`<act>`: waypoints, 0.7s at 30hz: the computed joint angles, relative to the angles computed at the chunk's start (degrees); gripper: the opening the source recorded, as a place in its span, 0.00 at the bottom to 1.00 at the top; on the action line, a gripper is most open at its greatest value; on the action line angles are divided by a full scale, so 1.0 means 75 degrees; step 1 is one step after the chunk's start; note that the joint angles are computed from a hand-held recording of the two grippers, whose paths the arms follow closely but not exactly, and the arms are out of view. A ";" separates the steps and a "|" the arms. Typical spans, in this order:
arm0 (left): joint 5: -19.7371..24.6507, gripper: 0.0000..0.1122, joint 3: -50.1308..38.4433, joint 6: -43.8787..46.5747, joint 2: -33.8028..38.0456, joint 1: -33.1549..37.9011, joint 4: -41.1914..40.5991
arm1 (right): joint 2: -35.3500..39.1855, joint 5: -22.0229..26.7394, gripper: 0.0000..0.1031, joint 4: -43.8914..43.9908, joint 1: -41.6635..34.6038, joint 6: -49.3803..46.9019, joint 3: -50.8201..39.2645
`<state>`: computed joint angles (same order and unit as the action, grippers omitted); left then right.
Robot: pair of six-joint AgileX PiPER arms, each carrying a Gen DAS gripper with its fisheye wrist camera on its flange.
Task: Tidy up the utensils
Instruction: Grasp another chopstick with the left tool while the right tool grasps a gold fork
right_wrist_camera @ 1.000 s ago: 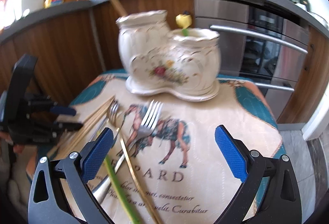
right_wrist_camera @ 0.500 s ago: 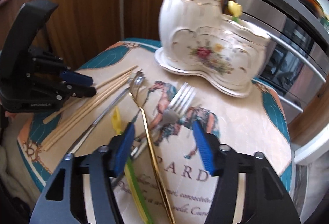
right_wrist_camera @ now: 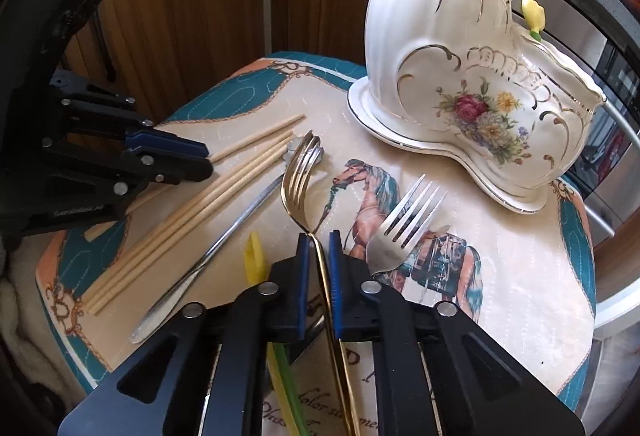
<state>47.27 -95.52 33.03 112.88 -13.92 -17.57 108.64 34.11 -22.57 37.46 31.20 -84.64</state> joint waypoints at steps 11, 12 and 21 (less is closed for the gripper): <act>-0.0640 0.05 0.0426 0.0062 -0.0168 0.0187 -0.0640 | -0.1580 -0.1290 0.06 -0.2985 0.0110 0.3755 0.2152; -0.0685 0.05 0.0449 0.0040 -0.0202 0.0186 -0.0653 | -0.1730 -0.1322 0.06 -0.3548 0.0139 0.4389 0.2333; -0.1598 0.05 0.1144 0.0696 -0.0791 0.0267 -0.1484 | -0.2520 -0.0771 0.06 -0.8116 0.0391 0.9520 0.3369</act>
